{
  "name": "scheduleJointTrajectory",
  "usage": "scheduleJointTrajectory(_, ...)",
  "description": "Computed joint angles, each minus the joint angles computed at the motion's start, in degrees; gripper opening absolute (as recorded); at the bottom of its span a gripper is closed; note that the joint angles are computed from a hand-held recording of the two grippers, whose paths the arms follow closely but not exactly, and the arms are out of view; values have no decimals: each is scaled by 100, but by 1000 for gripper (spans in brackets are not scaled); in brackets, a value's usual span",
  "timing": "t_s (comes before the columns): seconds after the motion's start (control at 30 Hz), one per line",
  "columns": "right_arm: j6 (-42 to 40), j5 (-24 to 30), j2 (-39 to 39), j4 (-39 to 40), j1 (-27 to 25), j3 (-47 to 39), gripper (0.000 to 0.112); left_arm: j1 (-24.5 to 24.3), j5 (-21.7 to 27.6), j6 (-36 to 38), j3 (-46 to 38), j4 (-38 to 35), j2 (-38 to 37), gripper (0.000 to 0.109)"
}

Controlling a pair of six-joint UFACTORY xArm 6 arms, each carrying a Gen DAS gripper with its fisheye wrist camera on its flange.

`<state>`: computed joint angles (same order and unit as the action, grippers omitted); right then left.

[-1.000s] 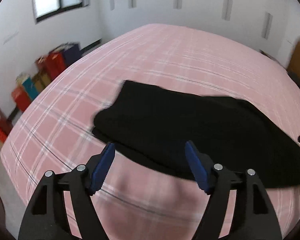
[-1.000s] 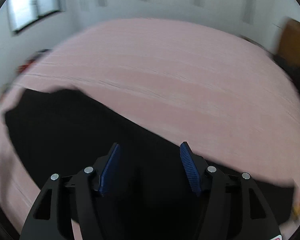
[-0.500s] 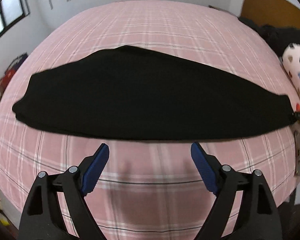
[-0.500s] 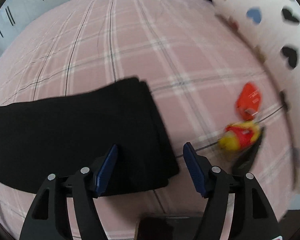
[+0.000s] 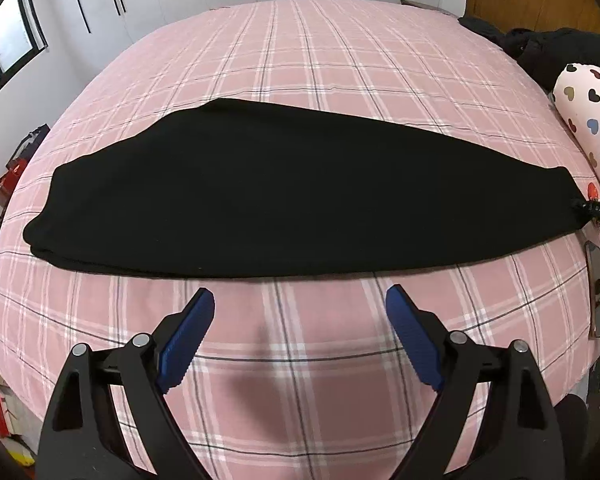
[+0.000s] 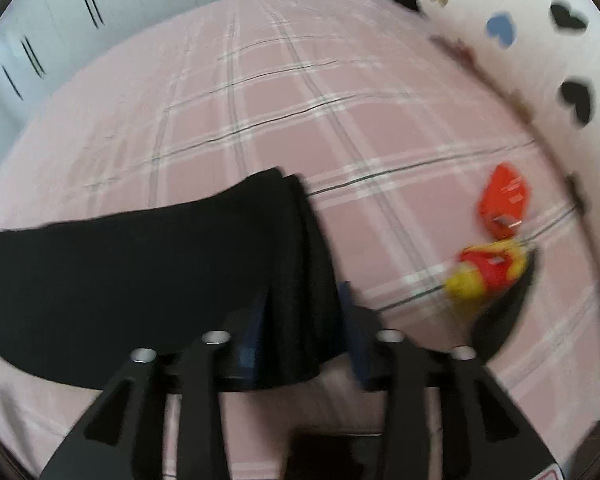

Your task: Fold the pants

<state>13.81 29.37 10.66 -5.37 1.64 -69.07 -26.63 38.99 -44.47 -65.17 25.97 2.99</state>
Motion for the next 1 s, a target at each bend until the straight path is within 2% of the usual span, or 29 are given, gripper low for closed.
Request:
scheduleJointTrajectory(0.07, -133, -200, -63, 14, 36, 67, 44, 26, 8, -38, 55, 7, -30, 85)
scheduleJointTrajectory(0.17, -432, -17, 206, 216, 90, -239, 44, 49, 53, -74, 92, -42, -29, 85)
scheduleJointTrajectory(0.2, -699, 84, 352, 463, 96, -388, 40, 49, 61, -110, 99, -27, -27, 85)
scheduleJointTrajectory(0.23, -897, 251, 524, 625, 106, -571, 12, 43, 59, -132, 89, -16, -6, 85)
scheduleJointTrajectory(0.33, -931, -2, 495, 431, 123, -748, 8, 8, 141, -156, 3, 36, 62, 85)
scheduleJointTrajectory(0.4, -1099, -194, 384, 683, 38, -765, 8, -3, 157, -151, -52, 64, 104, 85)
scheduleJointTrajectory(0.43, -1211, 4, 462, 763, -22, -891, 8, -3, 145, -136, -72, 57, 129, 85)
scheduleJointTrajectory(0.5, -1321, 697, 874, 767, -63, -1256, 11, -10, 140, -123, -133, 20, 219, 85)
scheduleJointTrajectory(0.53, -1375, 712, 861, 720, -36, -1193, 15, -19, 140, -116, -165, -5, 263, 85)
scheduleJointTrajectory(0.6, -1255, 437, 669, 859, -43, -968, 30, -57, 170, -109, -213, -63, 331, 85)
scheduleJointTrajectory(0.63, -1010, 339, 562, 899, -71, -849, 48, -78, 150, -89, -207, -92, 336, 85)
scheduleJointTrajectory(0.67, -911, 231, 478, 916, -87, -727, 54, -91, 137, -78, -206, -84, 340, 85)
scheduleJointTrajectory(0.77, -835, 539, 493, 903, -72, -714, 54, -137, 173, -66, -228, 12, 366, 85)
scheduleJointTrajectory(0.83, -822, 324, 452, 1124, -17, -505, 55, -135, 190, -72, -221, 13, 360, 85)
scheduleJointTrajectory(0.9, -764, 294, 399, 1403, 11, -458, 46, -124, 224, -61, -247, -55, 358, 86)
scheduleJointTrajectory(0.93, -768, 324, 398, 1613, 13, -488, 28, -115, 235, -87, -242, -52, 340, 86)
scheduleJointTrajectory(0.97, -656, 394, 384, 1733, 27, -534, 16, -101, 245, -136, -242, -6, 313, 86)
scheduleJointTrajectory(1.0, -453, 397, 353, 1612, 50, -541, 15, -96, 247, -180, -237, 52, 293, 86)
